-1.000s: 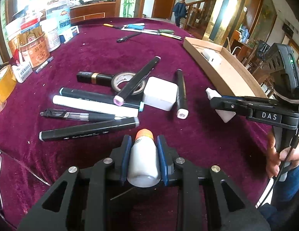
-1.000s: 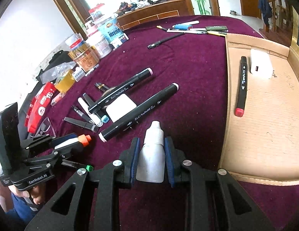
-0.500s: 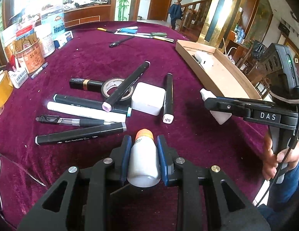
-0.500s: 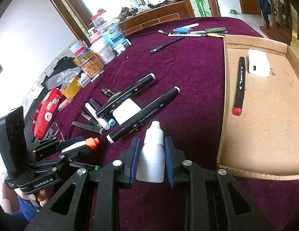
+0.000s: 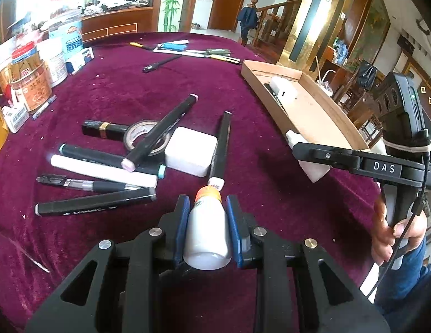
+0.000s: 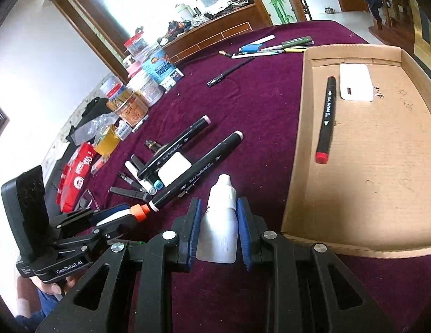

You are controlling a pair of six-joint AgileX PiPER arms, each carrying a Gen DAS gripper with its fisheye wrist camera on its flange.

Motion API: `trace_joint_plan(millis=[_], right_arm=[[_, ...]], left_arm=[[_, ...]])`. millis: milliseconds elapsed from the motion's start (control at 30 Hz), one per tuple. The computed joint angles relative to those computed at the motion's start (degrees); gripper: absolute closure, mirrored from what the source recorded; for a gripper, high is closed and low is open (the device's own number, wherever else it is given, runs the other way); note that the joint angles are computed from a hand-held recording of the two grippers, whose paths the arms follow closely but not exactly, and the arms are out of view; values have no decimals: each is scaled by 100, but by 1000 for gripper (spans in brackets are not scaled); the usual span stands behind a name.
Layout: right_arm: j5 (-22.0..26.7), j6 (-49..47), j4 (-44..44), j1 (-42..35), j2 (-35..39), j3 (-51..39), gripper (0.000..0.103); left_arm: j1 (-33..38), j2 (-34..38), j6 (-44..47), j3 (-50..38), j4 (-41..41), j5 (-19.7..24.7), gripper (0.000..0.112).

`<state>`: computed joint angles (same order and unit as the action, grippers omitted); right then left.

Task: Organize rigid objects
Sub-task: 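Carry the white dropper bottle and small white bottle toward the cardboard tray, then lower both bottles into the tray and open both tools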

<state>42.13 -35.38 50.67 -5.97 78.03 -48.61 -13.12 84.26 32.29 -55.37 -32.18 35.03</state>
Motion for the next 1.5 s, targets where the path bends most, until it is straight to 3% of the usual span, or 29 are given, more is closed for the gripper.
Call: trace_joint_plan(millis=[433,700,1000,1267,1500], right_arm=[[705,-466,271,-1249,-51,-310,80],[975,-761,488,-1574,120,-372,80],[1139,-251,17,-2123,377,-1329,80],[1061,1092,-921,-2176,1661,-2933,80],[1203,2171,-1849,-1991,2821,-4142,80]], left_arm=[[-748,159,-527,-704,315,56,88],[-624,223,-670,-921,421,186,88],[-1349,540,-1115,-1709,640,258,88],[-2171,2165,-1789,-3623,724,461,88],[-2467,3852,-2930,-5672,1406,1257,88]])
